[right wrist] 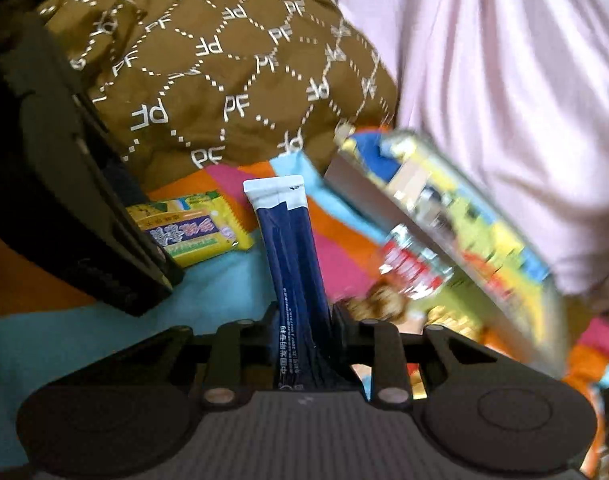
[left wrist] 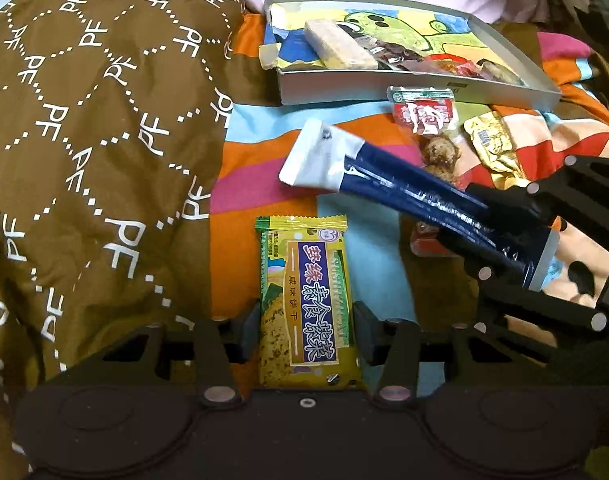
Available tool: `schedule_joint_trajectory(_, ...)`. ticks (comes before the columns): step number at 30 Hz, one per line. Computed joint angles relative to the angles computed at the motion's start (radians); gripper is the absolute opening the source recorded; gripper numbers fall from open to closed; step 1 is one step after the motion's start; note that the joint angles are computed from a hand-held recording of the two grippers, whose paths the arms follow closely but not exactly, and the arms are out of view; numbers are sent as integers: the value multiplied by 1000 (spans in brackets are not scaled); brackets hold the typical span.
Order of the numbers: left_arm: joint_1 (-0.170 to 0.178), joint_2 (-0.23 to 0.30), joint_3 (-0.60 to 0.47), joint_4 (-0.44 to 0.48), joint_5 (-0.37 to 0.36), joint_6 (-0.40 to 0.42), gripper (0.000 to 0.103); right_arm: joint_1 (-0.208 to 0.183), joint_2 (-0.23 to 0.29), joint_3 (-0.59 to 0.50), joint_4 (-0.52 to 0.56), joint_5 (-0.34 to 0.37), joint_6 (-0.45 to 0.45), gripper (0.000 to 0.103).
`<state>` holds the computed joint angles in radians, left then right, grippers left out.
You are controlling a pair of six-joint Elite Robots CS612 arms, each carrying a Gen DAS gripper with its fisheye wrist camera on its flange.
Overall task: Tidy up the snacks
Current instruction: 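Lift both held packs and carry them over the metal tray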
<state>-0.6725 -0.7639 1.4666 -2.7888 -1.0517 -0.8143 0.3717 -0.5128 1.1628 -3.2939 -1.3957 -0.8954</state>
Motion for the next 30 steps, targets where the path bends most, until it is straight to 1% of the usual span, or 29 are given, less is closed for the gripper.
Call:
schedule_joint_trajectory(4, -13, -1, -14, 7, 29, 1, 49, 1, 6, 6, -88, -23, -32, 30)
schedule_joint_trajectory(7, -24, 2, -29, 2, 63, 10, 49, -3, 6, 1, -143, -33, 0, 30)
schedule_joint_trajectory(10, -33, 9, -49, -19, 99, 14, 49, -13, 3, -11, -178, -39, 74, 30)
schedule_joint_trajectory(16, -40, 42, -124, -51, 183, 46, 49, -36, 16, -73, -177, -71, 254, 30)
schedule_joint_trajectory(19, -35, 68, -179, -63, 223, 58, 50, -46, 36, -119, -180, -87, 349, 30)
schedule_joint_trajectory(21, -30, 86, -222, -69, 241, 43, 50, -50, 54, -154, -182, -100, 394, 31)
schedule_joint_trajectory(23, -23, 108, -266, -82, 265, 41, 50, -55, 68, -177, -187, -106, 425, 31)
schedule_joint_trajectory(26, -12, 147, -344, -87, 312, 69, 50, -65, 87, -208, -198, -108, 462, 31)
schedule_joint_trajectory(30, 4, 210, -466, -78, 346, 92, 50, -74, 139, -297, -210, -105, 531, 31)
